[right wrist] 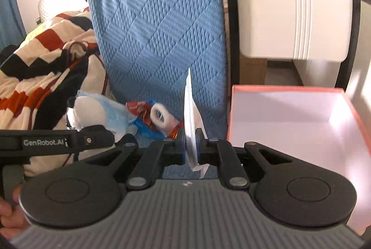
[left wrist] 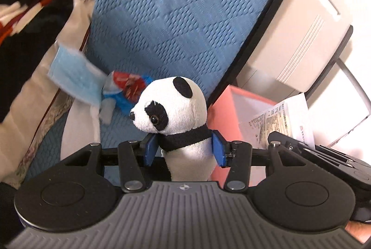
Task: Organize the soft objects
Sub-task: 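Carry the panda plush and clear bag over the pink box with both tools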
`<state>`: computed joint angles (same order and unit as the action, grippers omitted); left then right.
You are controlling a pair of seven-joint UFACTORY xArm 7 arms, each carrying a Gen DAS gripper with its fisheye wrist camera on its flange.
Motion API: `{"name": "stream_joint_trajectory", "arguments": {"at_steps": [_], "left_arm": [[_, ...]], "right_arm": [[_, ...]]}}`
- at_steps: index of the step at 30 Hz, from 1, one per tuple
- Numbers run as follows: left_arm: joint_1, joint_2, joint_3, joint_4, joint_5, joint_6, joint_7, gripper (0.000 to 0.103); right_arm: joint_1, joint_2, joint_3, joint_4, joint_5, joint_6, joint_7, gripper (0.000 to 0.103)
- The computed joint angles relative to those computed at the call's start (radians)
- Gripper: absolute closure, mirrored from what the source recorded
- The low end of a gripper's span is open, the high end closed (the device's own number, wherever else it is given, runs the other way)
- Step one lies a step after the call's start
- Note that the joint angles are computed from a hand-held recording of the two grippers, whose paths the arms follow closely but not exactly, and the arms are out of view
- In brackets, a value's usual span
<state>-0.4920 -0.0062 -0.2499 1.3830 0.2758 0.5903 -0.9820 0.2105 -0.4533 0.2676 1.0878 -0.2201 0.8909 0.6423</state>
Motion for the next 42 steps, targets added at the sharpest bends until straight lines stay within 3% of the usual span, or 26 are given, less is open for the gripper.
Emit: {"name": "stream_joint_trajectory", "arguments": {"at_steps": [10,22,31,42], "left_arm": [[-0.085,0.141,0.012,0.274,0.073,0.096,-0.014,0.048],[-0.182,0.272,0.05,0.488,0.051,0.147,0.059,0.048],[-0.266,0.416,0.074,0.63,0.008,0.189,0.124,0.048],[-0.324,0.531,0.095,0.685,-0.06,0.252,0.187,0.048]], "right_arm": [[-0.048,-0.022,-0.047,0.083,-0.008,0.045,-0.075,0.091],[-0.121,-0.119,-0.091,0.051,0.003,0.095,-0.157,0.091],[-0.161,-0.197,-0.138,-0.059,0.036,0.124,-0.222,0.091],[-0.208,-0.321,-0.187,-0.289,0.091,0.147,-0.241,0.091]]}}
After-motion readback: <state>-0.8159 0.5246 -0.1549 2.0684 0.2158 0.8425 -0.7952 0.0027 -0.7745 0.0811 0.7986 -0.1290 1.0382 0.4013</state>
